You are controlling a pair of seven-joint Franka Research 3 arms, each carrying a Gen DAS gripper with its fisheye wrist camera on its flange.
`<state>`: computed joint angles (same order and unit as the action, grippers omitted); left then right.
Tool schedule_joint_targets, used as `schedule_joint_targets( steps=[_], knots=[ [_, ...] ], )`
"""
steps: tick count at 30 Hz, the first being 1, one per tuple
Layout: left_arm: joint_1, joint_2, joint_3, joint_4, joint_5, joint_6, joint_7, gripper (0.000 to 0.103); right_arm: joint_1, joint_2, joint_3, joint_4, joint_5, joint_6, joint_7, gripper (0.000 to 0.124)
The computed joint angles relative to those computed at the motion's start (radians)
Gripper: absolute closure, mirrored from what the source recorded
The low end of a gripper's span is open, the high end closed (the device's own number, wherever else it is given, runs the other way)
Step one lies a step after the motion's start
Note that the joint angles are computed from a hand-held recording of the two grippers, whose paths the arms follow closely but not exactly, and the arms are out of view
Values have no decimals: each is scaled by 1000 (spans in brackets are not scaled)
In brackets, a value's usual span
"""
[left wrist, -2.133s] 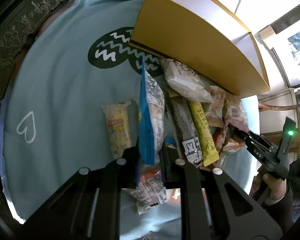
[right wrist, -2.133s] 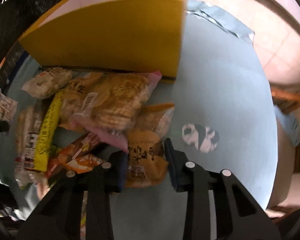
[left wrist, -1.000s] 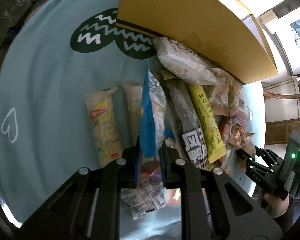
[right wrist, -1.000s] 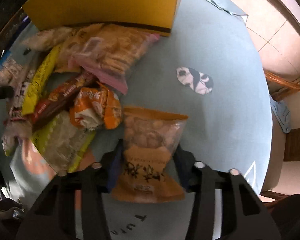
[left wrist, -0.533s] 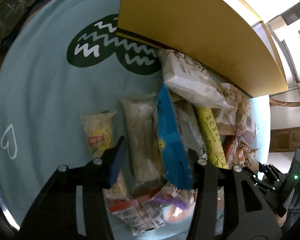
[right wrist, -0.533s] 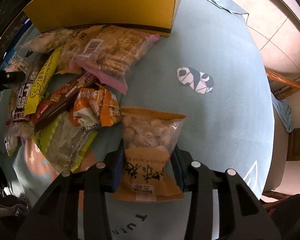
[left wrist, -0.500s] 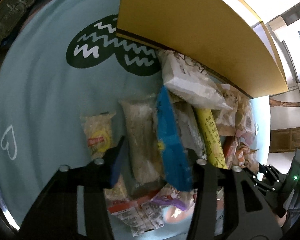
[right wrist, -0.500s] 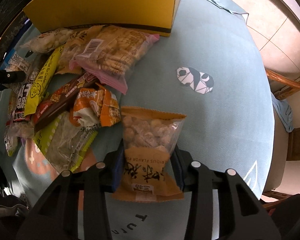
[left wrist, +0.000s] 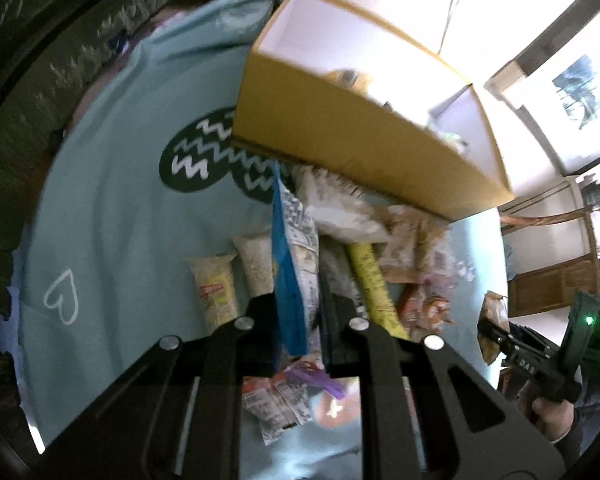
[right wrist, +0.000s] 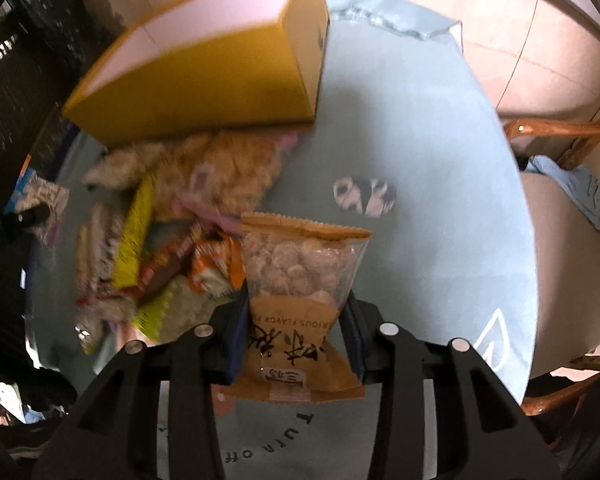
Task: Organize snacks
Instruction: 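Carry the blue bag into the box with left tool while right tool carries the orange bag, release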
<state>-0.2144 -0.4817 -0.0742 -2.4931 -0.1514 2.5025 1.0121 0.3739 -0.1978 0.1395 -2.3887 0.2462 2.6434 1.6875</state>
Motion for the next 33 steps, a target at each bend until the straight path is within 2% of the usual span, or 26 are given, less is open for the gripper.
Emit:
schedule_joint_targets(
  steps=[5, 10, 13, 18, 22, 28, 29, 31, 32, 33],
  knots=[
    [-1, -34, -2, 30, 15, 5, 14, 89, 11, -32, -19, 32, 58, 36, -44, 83],
    [7, 9, -8, 132, 57, 13, 38, 89, 25, -3, -22, 133, 110, 93, -111, 83],
    [21, 73, -16, 208, 82, 15, 45, 89, 28, 45, -23, 217, 135, 115, -137, 83],
    [40, 223, -19, 353, 73, 25, 69, 89, 27, 201, -13, 396, 141, 155, -139, 83],
    [67, 372, -39, 496, 86, -21, 97, 89, 26, 315, -15, 511, 123, 126, -110, 83],
    [95, 502, -70, 617, 80, -64, 127, 89, 43, 428, -28, 636, 48, 77, -29, 82],
    [100, 516, -74, 631, 84, -74, 123, 85, 48, 449, -29, 658, 36, 66, -14, 80],
    [102, 548, -80, 661, 124, -100, 84, 42, 48, 476, -24, 681, 38, 65, -8, 68],
    [97, 552, -81, 665, 187, -110, 29, 20, 61, 478, -35, 682, 14, 76, 18, 57],
    [89, 544, -80, 654, 278, -102, -37, 18, 88, 465, -62, 655, -48, 118, 70, 57]
  ],
)
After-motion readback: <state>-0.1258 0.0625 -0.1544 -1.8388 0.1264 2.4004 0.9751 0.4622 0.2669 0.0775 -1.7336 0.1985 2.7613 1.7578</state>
